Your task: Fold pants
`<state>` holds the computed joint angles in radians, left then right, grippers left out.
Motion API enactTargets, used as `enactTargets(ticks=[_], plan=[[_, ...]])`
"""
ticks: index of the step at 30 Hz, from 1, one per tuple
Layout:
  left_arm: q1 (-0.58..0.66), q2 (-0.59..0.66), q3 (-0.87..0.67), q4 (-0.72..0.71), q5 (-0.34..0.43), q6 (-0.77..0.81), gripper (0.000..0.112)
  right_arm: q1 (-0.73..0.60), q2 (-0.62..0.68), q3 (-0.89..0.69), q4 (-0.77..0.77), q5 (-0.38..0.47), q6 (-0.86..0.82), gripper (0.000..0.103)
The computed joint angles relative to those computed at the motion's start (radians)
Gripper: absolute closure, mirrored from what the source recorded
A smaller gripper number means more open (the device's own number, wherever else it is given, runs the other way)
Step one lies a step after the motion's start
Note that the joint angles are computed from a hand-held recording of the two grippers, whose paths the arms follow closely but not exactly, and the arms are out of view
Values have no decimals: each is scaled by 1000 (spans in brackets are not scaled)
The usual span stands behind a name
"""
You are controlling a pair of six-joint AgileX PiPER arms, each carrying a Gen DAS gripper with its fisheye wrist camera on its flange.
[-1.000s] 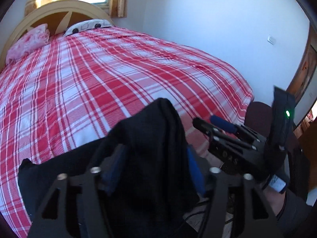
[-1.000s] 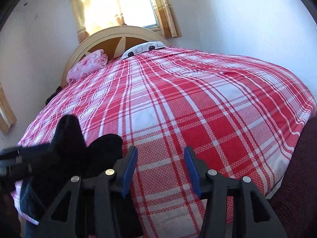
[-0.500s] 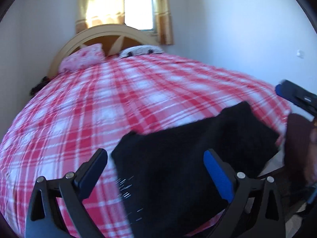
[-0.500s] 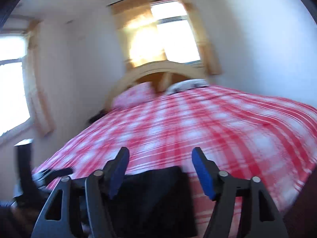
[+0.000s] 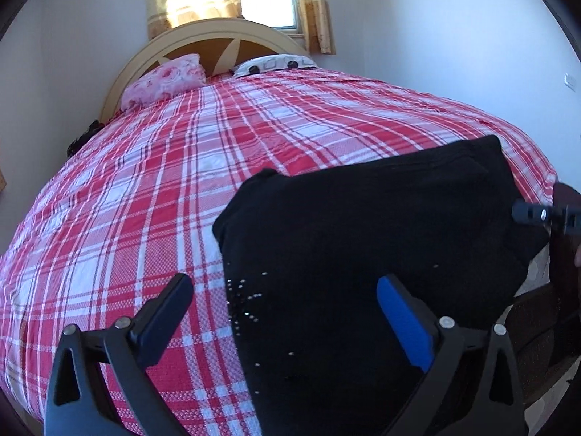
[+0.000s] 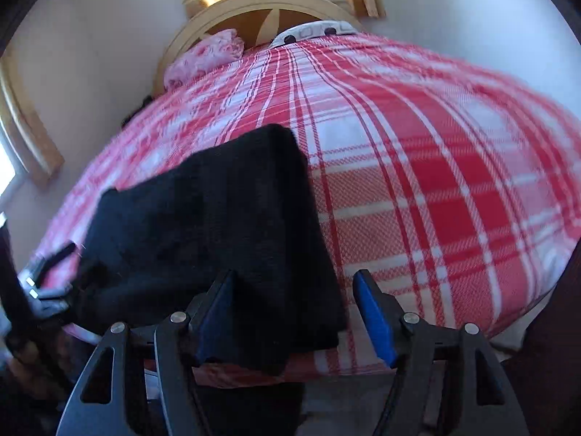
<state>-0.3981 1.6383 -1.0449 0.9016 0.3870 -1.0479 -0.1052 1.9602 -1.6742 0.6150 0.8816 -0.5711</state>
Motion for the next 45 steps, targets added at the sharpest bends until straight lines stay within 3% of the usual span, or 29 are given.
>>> enactTargets(ticks=[1, 3, 7, 11, 12, 15, 17, 21, 23, 25, 29, 31, 33, 35, 37, 41, 44, 45], plan=[[-5, -1, 2, 13, 1, -8, 9, -5, -25, 15, 1, -18, -9, 37], [-1, -6, 7, 7, -11, -1, 9, 19, -108, 104, 0, -142, -68, 43], [10, -10, 9, -4, -21, -8, 9, 28, -227, 222, 82, -202, -222, 54], [16, -8, 12, -7, -29, -11, 9, 61, -172, 177, -64, -164, -106, 72], [17, -8, 13, -9, -31, -9, 9, 54, -147, 155, -72, -141, -84, 84], [24, -10, 15, -4, -37, -15, 9, 17, -101, 102, 6, -59, -116, 92], [30, -11, 17, -6, -42, -19, 9, 5, -103, 101, 30, -53, -131, 94], [37, -9, 22, 16, -49, -37, 9, 13, -170, 174, 22, -134, -160, 95], [42, 0, 22, -6, -61, -15, 9, 38, -183, 181, -71, -183, -113, 95], [40, 6, 29, 10, -70, -30, 9, 33, -124, 131, -144, -144, -19, 95], [43, 10, 36, 32, -76, -54, 9, 24, -112, 116, -119, -117, -49, 94], [51, 8, 40, 21, -90, -52, 9, 30, -124, 127, -134, -124, -53, 90], [50, 11, 41, 27, -87, -61, 9, 34, -131, 128, -162, -147, 2, 74], [49, 9, 44, 32, -89, -72, 9, 53, -172, 172, -190, -232, 7, 73], [47, 9, 45, 36, -90, -77, 9, 54, -208, 207, -122, -272, -74, 73], [63, 10, 50, -4, -117, -49, 9, 35, -215, 224, 52, -236, -246, 73], [86, 10, 57, -107, -154, 38, 9, 42, -127, 143, -64, -173, -131, 72], [91, 10, 59, -132, -161, 57, 9, 44, -98, 123, -107, -167, -90, 63]])
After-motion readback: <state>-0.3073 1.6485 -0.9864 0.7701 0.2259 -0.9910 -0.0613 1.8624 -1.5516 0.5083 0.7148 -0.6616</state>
